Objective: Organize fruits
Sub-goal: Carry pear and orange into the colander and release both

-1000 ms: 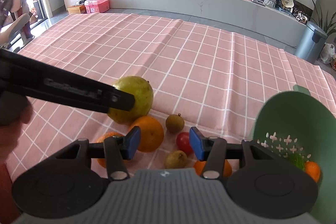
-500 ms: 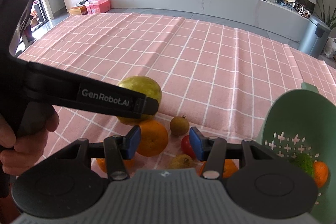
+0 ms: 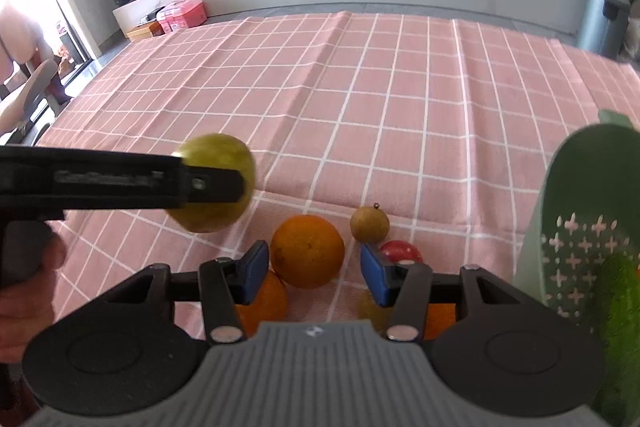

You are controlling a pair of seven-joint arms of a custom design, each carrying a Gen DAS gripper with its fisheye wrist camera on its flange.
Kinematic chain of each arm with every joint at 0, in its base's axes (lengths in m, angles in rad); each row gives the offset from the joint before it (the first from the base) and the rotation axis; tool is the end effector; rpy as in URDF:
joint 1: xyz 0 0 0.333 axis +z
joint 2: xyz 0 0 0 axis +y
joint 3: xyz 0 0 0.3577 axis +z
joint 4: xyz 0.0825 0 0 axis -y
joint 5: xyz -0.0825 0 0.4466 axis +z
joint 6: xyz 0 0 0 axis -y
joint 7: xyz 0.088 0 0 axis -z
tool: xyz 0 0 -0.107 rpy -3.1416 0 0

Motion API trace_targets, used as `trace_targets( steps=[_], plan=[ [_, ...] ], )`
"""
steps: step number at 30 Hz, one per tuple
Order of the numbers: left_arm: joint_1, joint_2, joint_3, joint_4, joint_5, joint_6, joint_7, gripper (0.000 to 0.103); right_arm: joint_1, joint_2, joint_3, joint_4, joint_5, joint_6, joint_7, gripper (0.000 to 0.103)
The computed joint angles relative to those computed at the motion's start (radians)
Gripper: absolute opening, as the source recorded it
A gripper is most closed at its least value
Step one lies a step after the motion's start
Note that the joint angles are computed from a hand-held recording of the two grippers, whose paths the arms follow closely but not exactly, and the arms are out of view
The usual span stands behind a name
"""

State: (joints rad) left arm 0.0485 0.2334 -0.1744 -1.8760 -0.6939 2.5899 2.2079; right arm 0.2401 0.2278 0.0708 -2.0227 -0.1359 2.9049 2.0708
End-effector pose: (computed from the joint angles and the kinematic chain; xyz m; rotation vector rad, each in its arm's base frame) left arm 0.7103 -0.0698 0.4476 -1.7622 2.2351 -1.0182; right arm 0.6599 0.2179 0.4150 -1.7193 1.8534 -0.3904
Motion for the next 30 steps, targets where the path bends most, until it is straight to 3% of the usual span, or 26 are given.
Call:
trace_targets(
  steps=[4, 12, 22, 30],
  plan=[
    [0.002, -0.017, 0.000, -0.011, -0.020, 0.011, 0.001, 0.072, -0.020, 0.022, 0.025, 0.029, 0.056, -0.024, -0.032, 0.042],
    [-0.012, -0.058, 0.005, -0.048, -0.016, 0.026, -0.002, 0.072, -0.012, 0.006, 0.017, 0.017, 0.056, -0.017, -0.034, 0.039],
    [-0.053, -0.160, 0.010, -0.113, -0.032, 0.002, 0.013, 0.072, 0.002, -0.159, -0.020, -0.116, -0.034, 0.051, 0.014, 0.039],
    [-0.106, -0.205, 0.007, -0.115, -0.076, -0.064, 0.076, 0.072, -0.040, -0.316, -0.034, -0.233, -0.160, 0.052, 0.079, 0.039]
  ],
)
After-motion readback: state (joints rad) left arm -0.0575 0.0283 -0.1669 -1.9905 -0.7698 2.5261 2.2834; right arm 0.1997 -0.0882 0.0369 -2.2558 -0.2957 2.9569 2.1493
